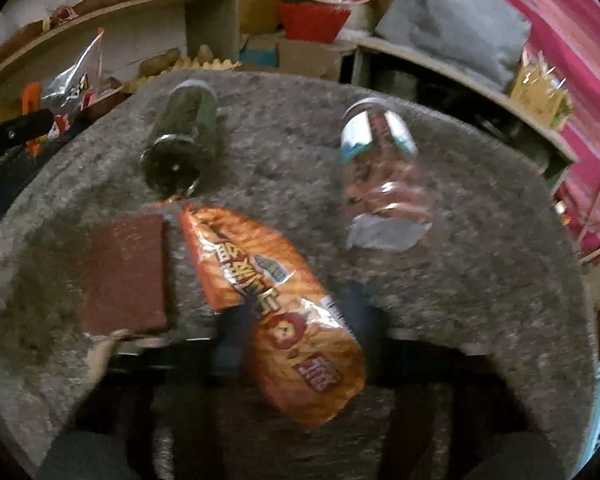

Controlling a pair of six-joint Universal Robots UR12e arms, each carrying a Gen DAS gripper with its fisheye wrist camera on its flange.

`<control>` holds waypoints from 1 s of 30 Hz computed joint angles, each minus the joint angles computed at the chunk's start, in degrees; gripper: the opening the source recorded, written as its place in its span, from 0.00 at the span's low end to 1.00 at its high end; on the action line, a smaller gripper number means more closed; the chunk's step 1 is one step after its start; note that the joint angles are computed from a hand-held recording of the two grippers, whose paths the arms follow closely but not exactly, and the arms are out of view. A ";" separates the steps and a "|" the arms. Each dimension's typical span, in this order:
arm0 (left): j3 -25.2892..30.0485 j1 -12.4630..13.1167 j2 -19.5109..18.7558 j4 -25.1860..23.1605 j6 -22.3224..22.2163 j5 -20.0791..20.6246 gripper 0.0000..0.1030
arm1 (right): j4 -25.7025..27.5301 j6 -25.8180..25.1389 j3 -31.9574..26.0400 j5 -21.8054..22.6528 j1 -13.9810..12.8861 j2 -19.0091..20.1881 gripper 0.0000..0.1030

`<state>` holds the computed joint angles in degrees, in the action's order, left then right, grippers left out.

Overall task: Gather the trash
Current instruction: 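Grasp the clear orange-edged plastic bag with the left tool while the right tool grasps the orange snack bag, then carry both bags over the blue basket and open both tools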

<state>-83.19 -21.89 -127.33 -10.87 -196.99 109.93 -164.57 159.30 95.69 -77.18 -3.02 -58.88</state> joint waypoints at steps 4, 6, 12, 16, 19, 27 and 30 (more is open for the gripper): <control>0.27 -0.11 -0.06 0.19 -0.28 0.07 0.31 | -1.63 -0.57 0.86 1.54 -0.46 -0.48 0.09; 0.44 -0.24 -0.17 0.34 -0.14 0.27 0.31 | -3.79 1.15 1.34 3.17 -1.23 -0.95 0.07; 1.04 -0.72 -0.51 0.79 0.45 0.73 0.31 | -10.01 5.86 2.49 4.58 -3.27 -2.17 0.06; 1.86 -1.01 -0.73 0.44 0.01 0.41 0.31 | -12.30 8.20 2.56 4.78 -4.12 -2.25 0.06; 2.89 -1.66 -1.11 0.81 0.32 0.44 0.31 | -13.51 9.21 2.96 5.20 -4.91 -2.61 0.06; 7.62 -4.49 -3.47 0.61 1.61 1.47 0.31 | -17.23 10.61 4.71 5.34 -7.19 -3.85 0.06; 9.96 -5.65 -4.78 -0.04 2.52 1.94 0.31 | -17.94 11.51 5.41 5.87 -8.46 -4.39 0.06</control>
